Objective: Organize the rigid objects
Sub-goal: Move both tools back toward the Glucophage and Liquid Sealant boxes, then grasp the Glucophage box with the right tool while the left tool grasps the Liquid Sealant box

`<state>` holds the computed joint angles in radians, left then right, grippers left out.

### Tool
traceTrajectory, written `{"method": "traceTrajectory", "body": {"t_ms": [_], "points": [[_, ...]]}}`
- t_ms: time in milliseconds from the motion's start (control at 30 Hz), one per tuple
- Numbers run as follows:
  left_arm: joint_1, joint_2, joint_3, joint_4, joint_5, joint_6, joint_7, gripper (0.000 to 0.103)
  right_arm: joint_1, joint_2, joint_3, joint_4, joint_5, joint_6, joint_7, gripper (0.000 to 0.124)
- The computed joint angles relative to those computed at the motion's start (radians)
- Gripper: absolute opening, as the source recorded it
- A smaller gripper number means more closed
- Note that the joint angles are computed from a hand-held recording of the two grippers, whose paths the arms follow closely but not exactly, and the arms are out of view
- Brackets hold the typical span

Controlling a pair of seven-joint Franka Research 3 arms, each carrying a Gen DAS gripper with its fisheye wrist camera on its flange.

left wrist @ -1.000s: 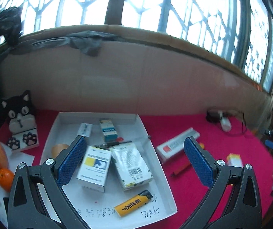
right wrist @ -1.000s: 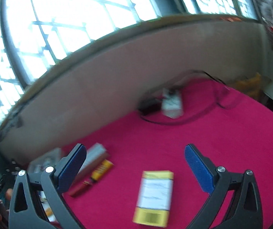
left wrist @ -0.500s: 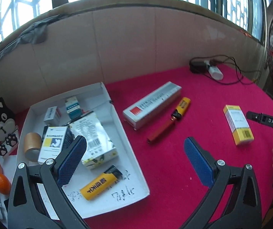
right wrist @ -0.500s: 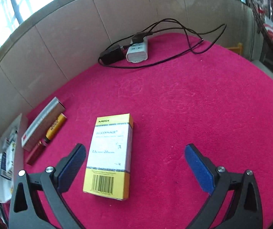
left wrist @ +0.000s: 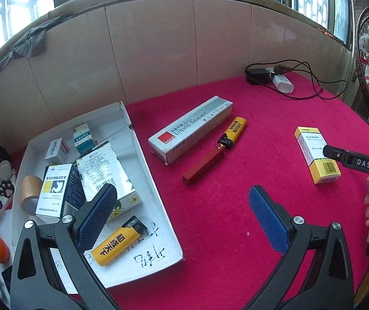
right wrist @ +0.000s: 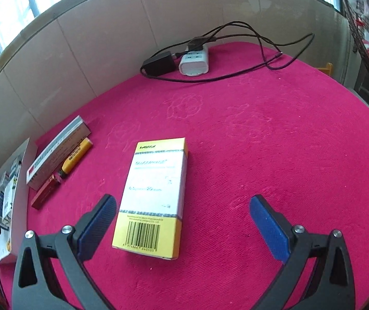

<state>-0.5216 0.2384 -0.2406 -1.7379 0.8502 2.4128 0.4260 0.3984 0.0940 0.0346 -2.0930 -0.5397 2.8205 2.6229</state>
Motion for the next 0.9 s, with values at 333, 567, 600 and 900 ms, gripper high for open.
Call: {"method": "traceTrajectory", "body": {"t_ms": [333,567,600,900], "points": [[-0.011,0.026,-0.005,0.010,-0.029,0.013,0.038,0.103,0.015,0.013,0.002,0.002,0.038,0.005,-0.050,0.103],[-0.010,0.033,-0.008,0.000,-0.068,0.064,0.065,0.103,0.025,0.034,0.005,0.027,0.064,-0.021,-0.082,0.103],[-0.012,0.037,-0.008,0.003,-0.072,0.065,0.074,0.103,0.030,0.042,0.003,0.037,0.062,-0.029,-0.087,0.103],[-0.018,0.041,0.001,0.006,-0.094,0.073,0.100,0.103,0.089,0.152,-0.020,0.194,0.038,-0.150,-0.166,0.103]]}}
